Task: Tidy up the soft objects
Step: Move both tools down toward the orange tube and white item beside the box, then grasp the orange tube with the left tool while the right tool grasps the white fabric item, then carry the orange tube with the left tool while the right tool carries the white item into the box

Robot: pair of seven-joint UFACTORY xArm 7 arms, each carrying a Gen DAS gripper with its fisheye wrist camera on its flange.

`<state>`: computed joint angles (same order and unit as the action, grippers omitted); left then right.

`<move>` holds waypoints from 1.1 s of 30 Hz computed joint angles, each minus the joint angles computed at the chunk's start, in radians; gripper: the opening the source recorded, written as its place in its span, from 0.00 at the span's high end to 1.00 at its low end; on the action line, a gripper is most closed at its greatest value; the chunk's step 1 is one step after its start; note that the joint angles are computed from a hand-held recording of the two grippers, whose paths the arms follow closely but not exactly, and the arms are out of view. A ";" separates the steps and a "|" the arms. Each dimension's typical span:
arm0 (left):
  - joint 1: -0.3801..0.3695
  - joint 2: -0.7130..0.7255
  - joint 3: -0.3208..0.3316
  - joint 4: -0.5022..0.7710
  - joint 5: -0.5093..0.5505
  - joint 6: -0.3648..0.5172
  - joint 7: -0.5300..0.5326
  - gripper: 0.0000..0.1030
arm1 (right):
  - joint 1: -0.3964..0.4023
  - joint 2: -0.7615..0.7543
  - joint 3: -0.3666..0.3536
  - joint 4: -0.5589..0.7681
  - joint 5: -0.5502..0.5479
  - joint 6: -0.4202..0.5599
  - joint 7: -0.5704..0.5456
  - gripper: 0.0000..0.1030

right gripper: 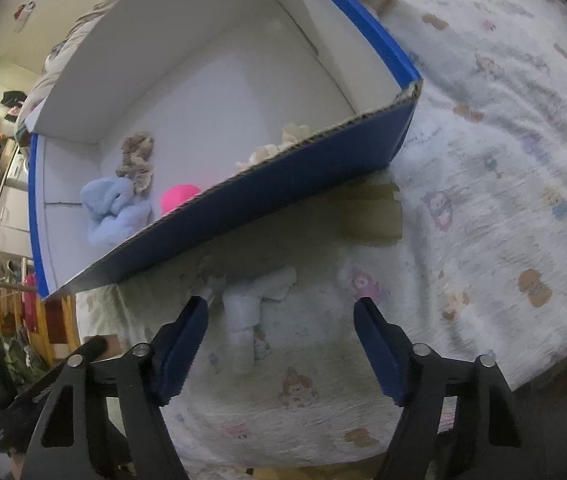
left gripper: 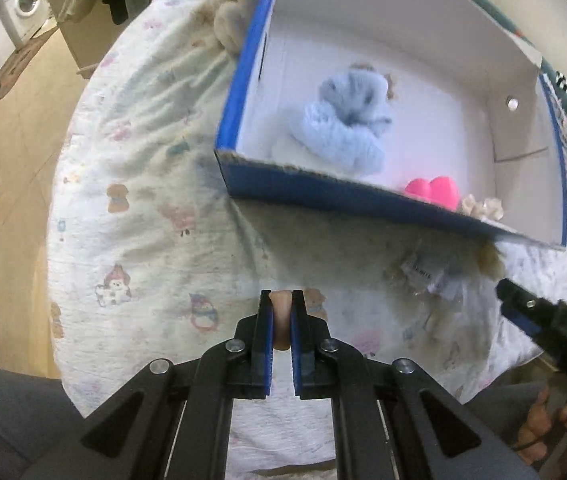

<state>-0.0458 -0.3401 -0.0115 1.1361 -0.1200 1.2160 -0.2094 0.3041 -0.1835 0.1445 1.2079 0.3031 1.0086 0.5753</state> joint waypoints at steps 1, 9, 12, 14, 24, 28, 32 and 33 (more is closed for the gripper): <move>0.003 -0.005 0.009 0.003 -0.002 0.004 0.010 0.93 | 0.001 0.005 -0.002 0.001 0.011 -0.002 -0.001 0.26; 0.023 -0.027 0.027 0.004 -0.019 0.015 0.026 0.93 | 0.024 0.115 0.018 0.089 0.016 0.058 -0.027 0.50; 0.028 -0.041 0.025 -0.009 -0.016 0.019 0.017 0.93 | 0.037 0.157 0.030 0.125 -0.002 0.070 -0.049 0.61; 0.029 -0.043 0.022 -0.017 -0.012 0.017 0.013 0.93 | 0.043 0.169 0.032 0.139 -0.005 0.070 -0.073 0.80; 0.021 -0.045 0.010 -0.029 0.003 0.000 -0.005 0.93 | 0.045 0.113 0.030 0.109 -0.027 0.045 -0.092 0.80; 0.019 -0.047 0.005 -0.032 0.014 -0.004 -0.010 0.93 | 0.043 0.073 0.029 0.081 -0.038 0.038 -0.068 0.80; 0.020 -0.049 0.002 -0.033 0.027 -0.003 -0.024 0.93 | 0.041 0.040 0.028 0.057 -0.035 0.019 -0.056 0.80; 0.020 -0.050 0.001 -0.034 0.029 -0.003 -0.025 0.93 | 0.042 0.035 0.030 0.054 -0.036 0.014 -0.052 0.80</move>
